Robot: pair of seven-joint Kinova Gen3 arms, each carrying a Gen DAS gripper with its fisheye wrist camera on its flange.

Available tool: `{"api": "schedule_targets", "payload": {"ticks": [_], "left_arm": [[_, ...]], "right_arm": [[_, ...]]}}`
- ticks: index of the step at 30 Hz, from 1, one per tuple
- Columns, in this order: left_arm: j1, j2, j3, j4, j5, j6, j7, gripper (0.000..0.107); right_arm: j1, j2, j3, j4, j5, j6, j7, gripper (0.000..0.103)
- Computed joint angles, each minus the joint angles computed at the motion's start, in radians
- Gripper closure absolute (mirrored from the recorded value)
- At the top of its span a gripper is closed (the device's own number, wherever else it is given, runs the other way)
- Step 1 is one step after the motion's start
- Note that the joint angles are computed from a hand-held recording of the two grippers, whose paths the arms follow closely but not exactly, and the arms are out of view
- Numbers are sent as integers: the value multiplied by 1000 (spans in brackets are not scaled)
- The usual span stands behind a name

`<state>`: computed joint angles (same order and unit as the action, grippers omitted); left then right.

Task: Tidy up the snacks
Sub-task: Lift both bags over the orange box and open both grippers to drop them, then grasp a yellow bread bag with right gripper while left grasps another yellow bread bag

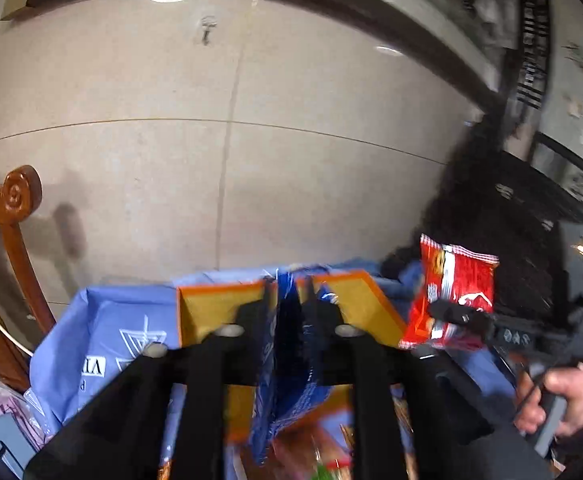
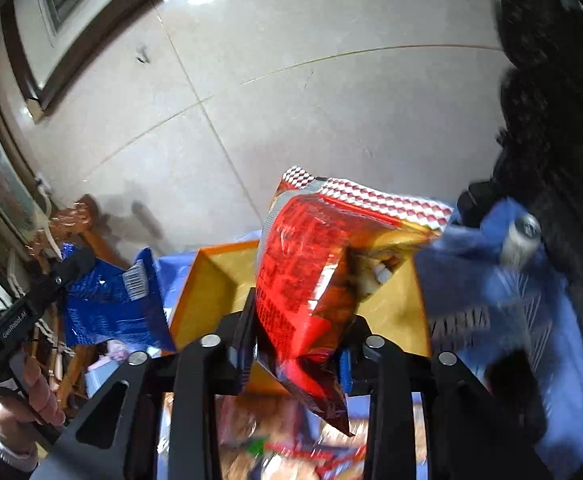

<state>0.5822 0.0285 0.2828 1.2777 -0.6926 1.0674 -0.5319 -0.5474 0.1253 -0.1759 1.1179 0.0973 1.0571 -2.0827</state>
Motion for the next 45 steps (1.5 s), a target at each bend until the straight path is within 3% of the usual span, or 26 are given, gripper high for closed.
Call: {"api": "schedule_targets", "payload": {"ticks": [1, 3, 4, 7, 9, 13, 15, 18, 23, 28, 32, 37, 42, 45], "left_arm": [[15, 26, -12, -37, -14, 41, 25, 10], [61, 35, -55, -56, -42, 73, 106, 9], [63, 23, -49, -40, -50, 65, 147, 9], [52, -16, -7, 35, -88, 57, 269, 9], [53, -32, 28, 73, -108, 105, 337, 9], [81, -58, 96, 147, -119, 202, 406, 9], [100, -75, 131, 192, -92, 247, 421, 9], [130, -99, 185, 267, -53, 298, 460, 9], [196, -99, 270, 313, 8, 392, 550, 9], [274, -76, 285, 321, 48, 433, 591, 9], [313, -74, 302, 330, 66, 430, 663, 9], [368, -33, 287, 306, 88, 445, 674, 9], [422, -18, 266, 287, 111, 464, 684, 9], [429, -12, 250, 290, 135, 444, 677, 9]], "right_arm": [[-25, 28, 19, -46, 32, 33, -19, 19], [-47, 40, 24, -83, 86, 69, -59, 11], [-55, 29, 18, -74, 114, 62, -71, 5], [-61, -21, 7, 3, 150, 23, -77, 3], [-65, -58, 22, 67, 112, 16, -56, 3], [-131, -154, 135, 233, -51, -8, 38, 3], [-82, -208, 102, 326, -132, -16, 89, 3], [39, -291, -31, 459, -201, -28, 136, 3], [18, -355, -147, 575, -167, -39, 236, 4], [-32, -341, -214, 616, -130, -5, 265, 14], [-56, -314, -184, 622, -221, 48, 262, 18], [-64, -261, -187, 638, -266, 94, 201, 36], [-93, -213, -144, 681, -356, 81, 173, 39], [-103, -213, -171, 692, -324, 84, 115, 61]]}}
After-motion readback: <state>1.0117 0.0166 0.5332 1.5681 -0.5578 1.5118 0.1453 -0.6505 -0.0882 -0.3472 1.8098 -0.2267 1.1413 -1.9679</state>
